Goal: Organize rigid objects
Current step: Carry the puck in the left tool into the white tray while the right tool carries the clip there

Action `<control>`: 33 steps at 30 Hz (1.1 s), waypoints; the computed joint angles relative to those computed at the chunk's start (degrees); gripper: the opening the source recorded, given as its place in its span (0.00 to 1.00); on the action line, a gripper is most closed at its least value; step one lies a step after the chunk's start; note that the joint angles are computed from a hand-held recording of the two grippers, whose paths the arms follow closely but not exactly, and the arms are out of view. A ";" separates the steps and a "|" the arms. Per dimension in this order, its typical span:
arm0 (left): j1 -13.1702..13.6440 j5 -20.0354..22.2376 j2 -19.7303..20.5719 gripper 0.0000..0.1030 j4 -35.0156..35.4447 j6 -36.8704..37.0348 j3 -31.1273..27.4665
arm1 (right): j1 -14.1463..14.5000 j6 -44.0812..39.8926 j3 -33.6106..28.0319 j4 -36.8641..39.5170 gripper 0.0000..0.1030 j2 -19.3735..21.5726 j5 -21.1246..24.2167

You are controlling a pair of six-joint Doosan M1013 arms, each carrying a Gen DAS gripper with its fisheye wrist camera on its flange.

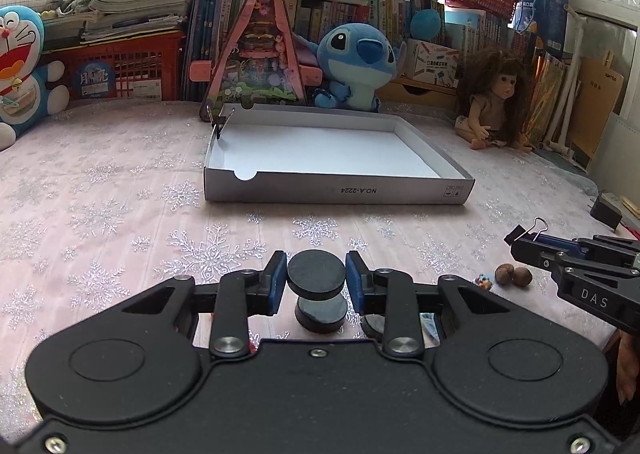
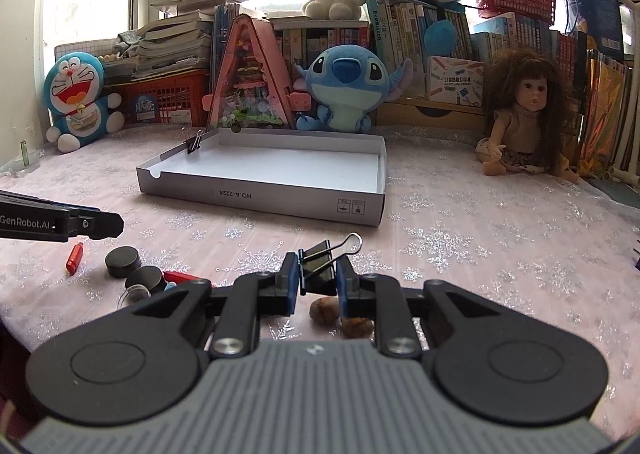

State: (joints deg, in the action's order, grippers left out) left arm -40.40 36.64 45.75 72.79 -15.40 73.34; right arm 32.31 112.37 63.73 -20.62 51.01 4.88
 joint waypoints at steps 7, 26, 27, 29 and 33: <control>1.44 -2.60 0.19 0.29 1.31 -2.81 -1.12 | -0.32 -8.70 -2.36 10.77 0.23 0.89 1.76; 5.82 -2.95 4.73 0.29 -11.02 11.91 -13.31 | -2.01 -24.85 -21.95 33.06 0.23 9.48 13.43; 6.22 -3.03 5.12 0.29 -12.54 13.30 -14.22 | -2.16 -24.85 -23.95 33.62 0.23 10.41 14.82; 6.92 -3.07 5.92 0.29 -15.76 15.94 -15.93 | -2.39 -24.49 -27.68 34.19 0.23 12.17 17.46; 8.51 -4.14 7.74 0.29 -24.42 22.00 -19.47 | -2.92 -23.61 -39.22 36.00 0.23 17.56 26.52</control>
